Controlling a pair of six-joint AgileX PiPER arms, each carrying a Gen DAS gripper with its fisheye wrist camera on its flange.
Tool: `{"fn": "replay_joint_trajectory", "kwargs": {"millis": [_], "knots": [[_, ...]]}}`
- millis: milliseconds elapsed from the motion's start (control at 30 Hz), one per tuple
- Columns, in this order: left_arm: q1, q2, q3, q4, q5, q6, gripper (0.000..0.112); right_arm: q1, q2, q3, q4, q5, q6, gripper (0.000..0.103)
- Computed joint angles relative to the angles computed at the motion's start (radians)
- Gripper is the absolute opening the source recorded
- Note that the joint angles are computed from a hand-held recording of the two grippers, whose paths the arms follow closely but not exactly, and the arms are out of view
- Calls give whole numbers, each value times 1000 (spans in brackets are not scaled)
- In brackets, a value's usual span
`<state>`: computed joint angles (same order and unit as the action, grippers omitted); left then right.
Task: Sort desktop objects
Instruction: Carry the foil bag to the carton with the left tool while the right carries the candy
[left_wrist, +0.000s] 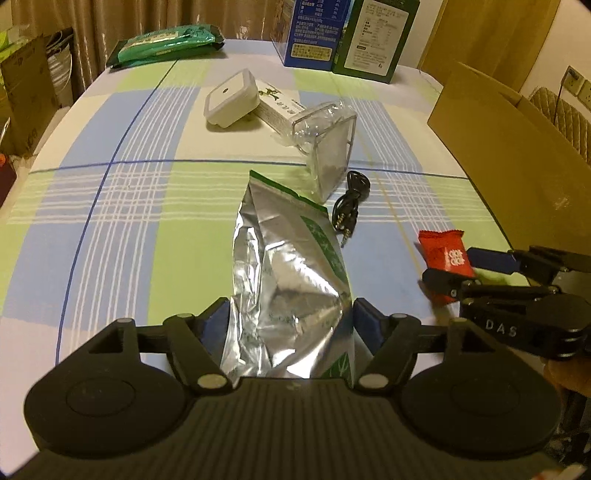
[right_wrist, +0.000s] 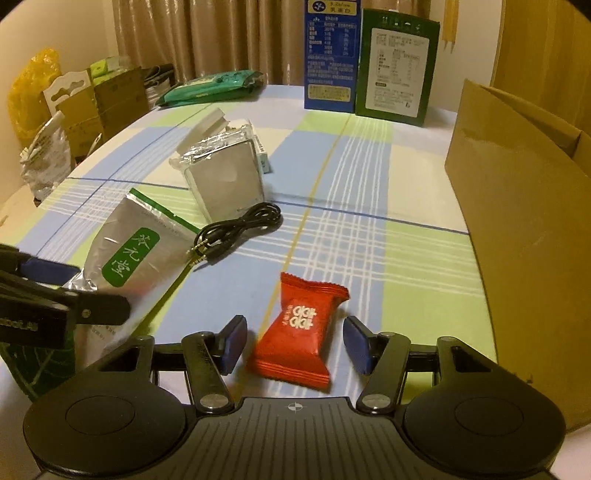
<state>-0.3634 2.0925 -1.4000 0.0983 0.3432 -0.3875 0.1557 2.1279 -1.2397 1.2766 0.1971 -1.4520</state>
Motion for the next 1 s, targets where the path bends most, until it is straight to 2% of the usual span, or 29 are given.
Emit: {"fn": "replay_joint_trajectory", "kwargs": {"millis": [200,300,367,400,433,567,700,800,900,1000], "knots": [[-8,51,-66,57,35,-6,72,11,8,-1,-13,-16,-11,55],[-18,79,-111,69,89,10,72,11,6,1,-21,-19,-11,55],[-31,87,-123,110,110,-6,73,9,5,3,-22,-16,2,49],[-35,87,-126,122,116,-12,72,7,3,5,-17,-13,-1,40],[-35,85,-123,125,116,-17,71,8,1,7,-10,-15,-10,32],[-25,60,-90,57,84,32,52,10,-5,18,35,-23,-45,28],[-28,46,-66,50,61,31,48,1,-12,22,56,-23,-32,27],[-20,35,-52,-12,48,72,47,-7,-25,28,98,-12,-58,27],[-22,19,-34,-6,30,60,47,-13,-38,39,148,-5,-98,27],[-21,9,-23,-7,20,47,47,-20,-44,42,121,11,-62,27]]}}
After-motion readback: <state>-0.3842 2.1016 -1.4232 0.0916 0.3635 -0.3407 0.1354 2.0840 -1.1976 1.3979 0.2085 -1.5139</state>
